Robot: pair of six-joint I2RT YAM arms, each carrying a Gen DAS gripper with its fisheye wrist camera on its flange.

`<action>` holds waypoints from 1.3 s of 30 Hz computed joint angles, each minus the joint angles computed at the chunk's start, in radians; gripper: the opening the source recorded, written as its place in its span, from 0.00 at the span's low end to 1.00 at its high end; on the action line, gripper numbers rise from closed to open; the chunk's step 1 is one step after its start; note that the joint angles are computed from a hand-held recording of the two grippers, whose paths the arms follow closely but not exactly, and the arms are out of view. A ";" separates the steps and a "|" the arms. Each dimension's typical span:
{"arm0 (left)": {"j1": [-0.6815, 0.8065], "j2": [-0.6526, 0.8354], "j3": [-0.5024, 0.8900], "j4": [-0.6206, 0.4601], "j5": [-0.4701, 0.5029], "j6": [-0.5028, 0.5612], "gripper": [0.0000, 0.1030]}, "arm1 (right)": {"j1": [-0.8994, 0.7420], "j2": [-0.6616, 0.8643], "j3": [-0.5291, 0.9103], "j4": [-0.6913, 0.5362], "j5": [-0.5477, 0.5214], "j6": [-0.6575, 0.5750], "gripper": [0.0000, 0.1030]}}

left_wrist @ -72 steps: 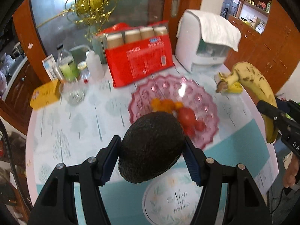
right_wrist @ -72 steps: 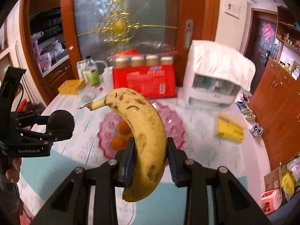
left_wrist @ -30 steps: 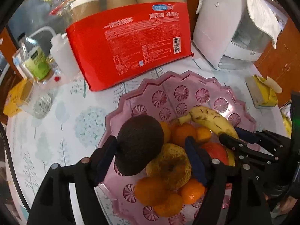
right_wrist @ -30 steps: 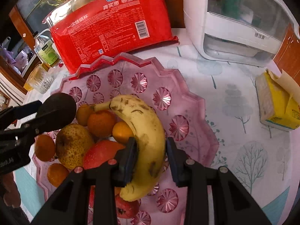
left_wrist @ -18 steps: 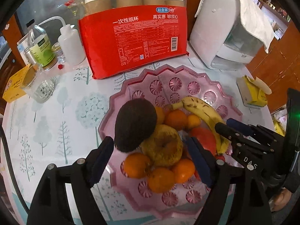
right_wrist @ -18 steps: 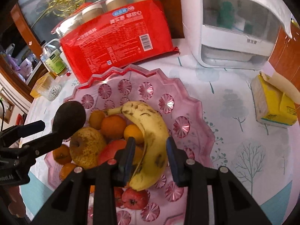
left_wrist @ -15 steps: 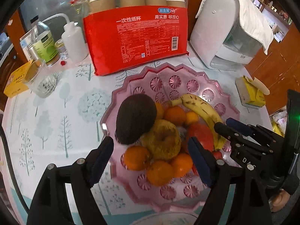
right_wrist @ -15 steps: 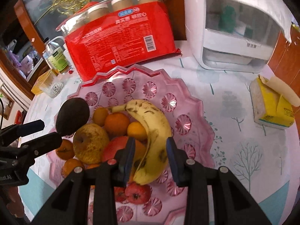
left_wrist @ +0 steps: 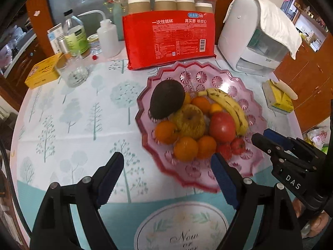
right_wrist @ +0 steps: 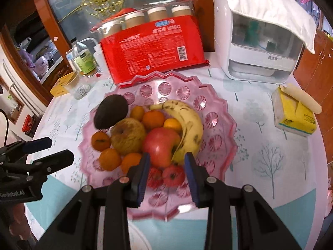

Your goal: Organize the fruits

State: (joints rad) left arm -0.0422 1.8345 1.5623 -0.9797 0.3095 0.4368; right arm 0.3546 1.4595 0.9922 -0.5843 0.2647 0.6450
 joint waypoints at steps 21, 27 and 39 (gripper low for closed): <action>0.303 -0.488 -0.264 -0.221 0.067 0.242 0.83 | 0.543 -0.196 0.096 -0.445 0.183 0.465 0.41; 0.397 -0.584 -0.274 -0.295 0.085 0.304 0.83 | 0.684 -0.184 0.184 -0.605 0.267 0.655 0.44; 0.550 -0.635 -0.252 -0.440 0.151 0.498 0.83 | 0.906 -0.050 0.380 -0.873 0.374 1.016 0.45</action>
